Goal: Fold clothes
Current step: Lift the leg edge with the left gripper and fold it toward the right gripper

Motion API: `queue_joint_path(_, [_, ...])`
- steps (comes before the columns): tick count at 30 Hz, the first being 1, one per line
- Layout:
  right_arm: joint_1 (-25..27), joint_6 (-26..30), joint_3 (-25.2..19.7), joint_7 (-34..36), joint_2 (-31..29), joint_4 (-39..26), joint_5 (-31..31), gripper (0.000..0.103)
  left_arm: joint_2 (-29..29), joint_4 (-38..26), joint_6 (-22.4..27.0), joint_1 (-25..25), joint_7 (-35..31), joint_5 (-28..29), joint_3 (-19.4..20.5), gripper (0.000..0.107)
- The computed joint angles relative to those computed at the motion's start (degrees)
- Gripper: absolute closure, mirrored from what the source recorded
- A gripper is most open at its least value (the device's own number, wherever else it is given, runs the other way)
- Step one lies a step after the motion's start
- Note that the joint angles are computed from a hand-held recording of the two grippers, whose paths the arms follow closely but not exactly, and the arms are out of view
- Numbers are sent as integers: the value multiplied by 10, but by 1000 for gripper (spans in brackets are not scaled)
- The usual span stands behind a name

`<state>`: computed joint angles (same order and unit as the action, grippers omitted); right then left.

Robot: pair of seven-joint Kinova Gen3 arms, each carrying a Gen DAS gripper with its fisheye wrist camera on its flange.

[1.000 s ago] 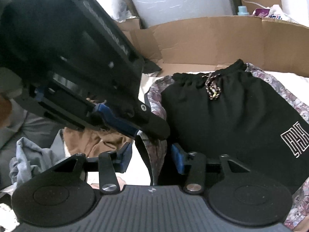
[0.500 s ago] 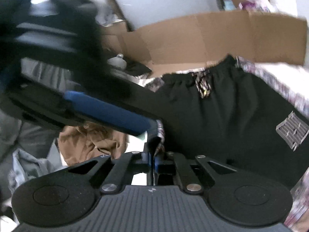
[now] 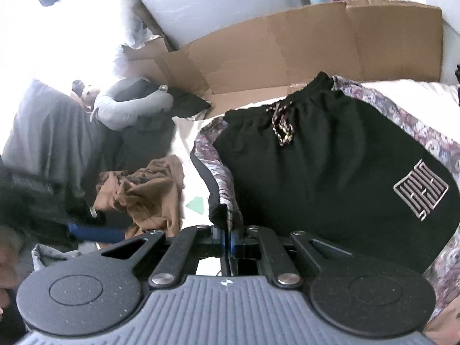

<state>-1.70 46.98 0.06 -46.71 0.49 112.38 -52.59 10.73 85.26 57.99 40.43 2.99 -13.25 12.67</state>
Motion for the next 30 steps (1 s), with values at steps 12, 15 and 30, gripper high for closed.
queue_joint_path(12, [3, 192, -16, -66, 81, -215, 158, 102, 12, 39, -60, 7, 7, 7, 4, 66])
queue_joint_path(15, [17, 227, -21, -66, 103, -246, 174, 102, 30, 37, -71, 10, -8, 16, 3, 66])
queue_joint_path(30, [141, 239, -15, 38, 155, -225, 87, 102, 100, 80, -200, 40, -61, 47, -24, 63])
